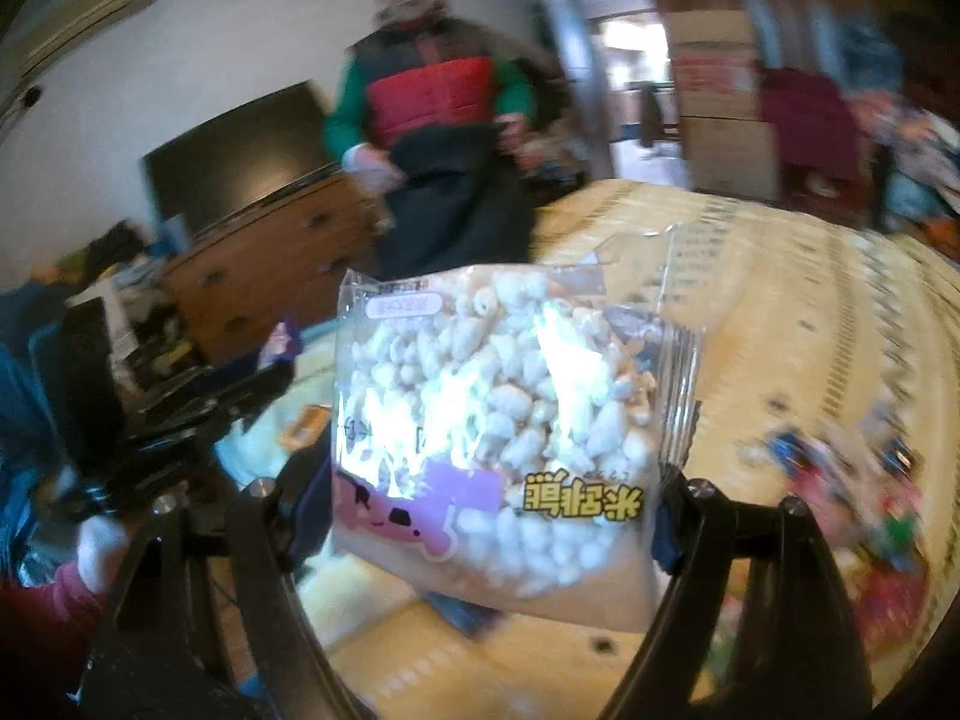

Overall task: Organize snacks
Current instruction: 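Carry the rice bag and prunes packet over the glass bowl, then open both tools to drop the snacks into the bowl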

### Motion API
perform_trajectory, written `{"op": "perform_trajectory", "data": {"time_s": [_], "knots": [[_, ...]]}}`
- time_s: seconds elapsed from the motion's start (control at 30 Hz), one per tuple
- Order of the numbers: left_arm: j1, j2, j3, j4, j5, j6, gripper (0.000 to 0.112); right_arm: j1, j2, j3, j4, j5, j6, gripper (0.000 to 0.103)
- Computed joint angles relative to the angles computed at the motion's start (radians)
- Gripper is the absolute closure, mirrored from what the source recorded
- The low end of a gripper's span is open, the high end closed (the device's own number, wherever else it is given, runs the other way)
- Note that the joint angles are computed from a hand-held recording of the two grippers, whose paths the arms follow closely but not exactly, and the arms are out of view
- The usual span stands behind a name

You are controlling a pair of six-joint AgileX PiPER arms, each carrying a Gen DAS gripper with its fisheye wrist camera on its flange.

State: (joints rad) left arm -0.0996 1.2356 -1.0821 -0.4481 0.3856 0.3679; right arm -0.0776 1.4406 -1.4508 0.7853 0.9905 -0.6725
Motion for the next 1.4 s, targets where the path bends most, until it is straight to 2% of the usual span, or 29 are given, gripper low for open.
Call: {"op": "perform_trajectory", "data": {"time_s": [0.07,0.17,0.27,0.37,0.5,0.8,0.9,0.97,1.03,1.13,1.2,1.27,1.3,1.4], "knots": [[0.154,0.026,-0.019,-0.139,0.058,0.13,0.066,0.126,0.061,-0.072,-0.052,-0.024,0.071,0.022],[0.299,0.1,-0.062,-0.195,0.108,0.186,0.066,0.267,0.183,-0.204,-0.105,-0.027,0.16,0.022],[0.374,0.166,-0.097,-0.203,0.134,0.187,0.066,0.381,0.307,-0.332,-0.164,-0.015,0.256,0.022],[0.46,0.229,-0.121,-0.264,0.166,0.255,0.066,0.438,0.4,-0.42,-0.2,0.012,0.305,0.022],[0.523,0.277,-0.118,-0.296,0.195,0.311,0.066,0.499,0.484,-0.51,-0.258,0.044,0.384,0.022],[0.54,0.325,-0.119,-0.32,0.214,0.361,0.065,0.556,0.609,-0.669,-0.344,0.124,0.498,0.021],[0.537,0.336,-0.13,-0.304,0.219,0.349,0.063,0.57,0.636,-0.716,-0.38,0.149,0.529,0.017],[0.526,0.333,-0.127,-0.269,0.203,0.317,0.054,0.584,0.653,-0.75,-0.416,0.169,0.548,0.01],[0.518,0.333,-0.128,-0.243,0.196,0.287,0.042,0.592,0.649,-0.753,-0.437,0.166,0.557,0.011],[0.519,0.323,-0.119,-0.234,0.188,0.272,0.041,0.582,0.608,-0.704,-0.414,0.13,0.549,0.011],[0.522,0.307,-0.104,-0.243,0.174,0.279,0.041,0.569,0.544,-0.626,-0.376,0.076,0.513,0.011],[0.509,0.279,-0.088,-0.207,0.161,0.247,0.041,0.553,0.444,-0.5,-0.318,0.003,0.461,0.011],[0.503,0.265,-0.081,-0.195,0.155,0.237,0.041,0.542,0.371,-0.4,-0.281,-0.057,0.412,0.011],[0.46,0.156,-0.025,-0.202,0.124,0.264,0.04,0.484,0.12,-0.107,-0.187,-0.164,0.251,0.011]]}}
